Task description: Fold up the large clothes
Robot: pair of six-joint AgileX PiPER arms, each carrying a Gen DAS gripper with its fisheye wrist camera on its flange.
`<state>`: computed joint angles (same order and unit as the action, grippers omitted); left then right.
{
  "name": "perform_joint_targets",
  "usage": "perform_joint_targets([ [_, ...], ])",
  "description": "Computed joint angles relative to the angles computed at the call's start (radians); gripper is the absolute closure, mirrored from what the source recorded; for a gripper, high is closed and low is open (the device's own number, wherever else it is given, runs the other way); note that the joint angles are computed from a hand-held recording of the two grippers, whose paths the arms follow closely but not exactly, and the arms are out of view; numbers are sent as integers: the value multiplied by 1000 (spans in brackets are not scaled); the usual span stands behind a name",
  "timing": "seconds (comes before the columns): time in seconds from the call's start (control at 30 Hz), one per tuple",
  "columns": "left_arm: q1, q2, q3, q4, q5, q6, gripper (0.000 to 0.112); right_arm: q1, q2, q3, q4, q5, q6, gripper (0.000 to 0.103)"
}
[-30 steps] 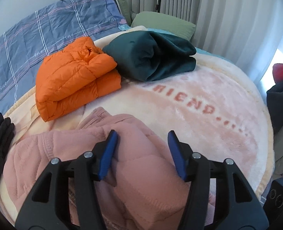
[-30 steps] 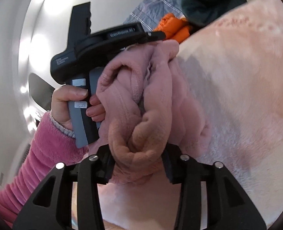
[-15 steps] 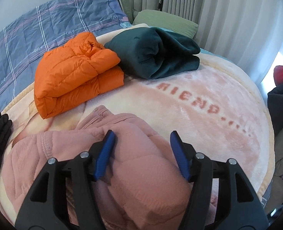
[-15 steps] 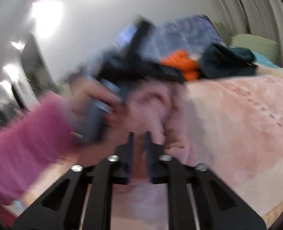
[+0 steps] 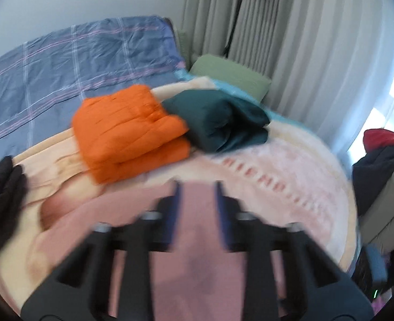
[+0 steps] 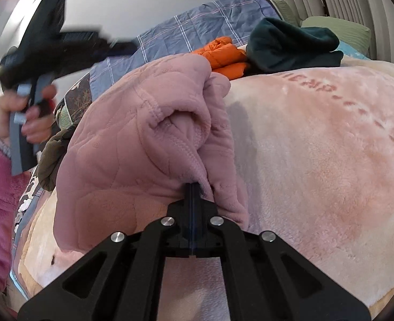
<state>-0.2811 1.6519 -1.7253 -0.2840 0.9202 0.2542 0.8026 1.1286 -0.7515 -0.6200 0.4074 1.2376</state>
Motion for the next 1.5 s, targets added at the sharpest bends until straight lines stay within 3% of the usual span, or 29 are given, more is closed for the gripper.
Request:
perform_joint_targets([
  [0.17, 83, -55, 146, 101, -5, 29, 99, -47, 15, -10, 99, -39, -121, 103],
  [0.23, 131, -55, 252, 72, -82, 80, 98, -67, 37, -25, 159, -59, -203, 103],
  [0.33, 136, -44, 361, 79, -214, 89, 98, -20, 68, -56, 17, 9, -69, 103],
  [0.5, 145, 16, 335, 47, -241, 49, 99, -13, 74, -62, 6, 19, -63, 103],
  [0.67, 115, -31, 354, 119, -264, 5, 99, -32, 58, -47, 71, 2, -116, 103],
  [0.77, 79, -67, 339, 204, -245, -48, 99, -25, 57, -50, 63, 15, -111, 103],
  [0.83, 69, -63, 285, 233, -181, -89, 98, -14, 62, -56, 42, 29, -91, 103],
  [0.9, 60, -70, 235, 207, -126, -105, 98, 0, 66, -59, 4, 41, -52, 103],
  [0.97, 28, -104, 207, 155, -118, -82, 97, 13, 71, -63, -26, 53, -21, 103],
  [1.07, -71, -74, 123, 150, -61, -37, 89, 11, 71, -59, -30, 47, -10, 103],
  [1.13, -151, -12, 86, 252, -41, -62, 69, 12, 68, -52, -43, 41, 1, 103],
  [1.23, -233, 108, 96, 469, -76, -189, 67, 5, 65, -34, -70, 34, 32, 103],
  [1.37, -239, 166, 25, 467, -21, -212, 67, -45, 52, -27, 55, -13, -96, 103],
  [1.5, -222, 146, 61, 432, -44, -206, 67, -66, -13, -45, 189, 4, -227, 103],
])
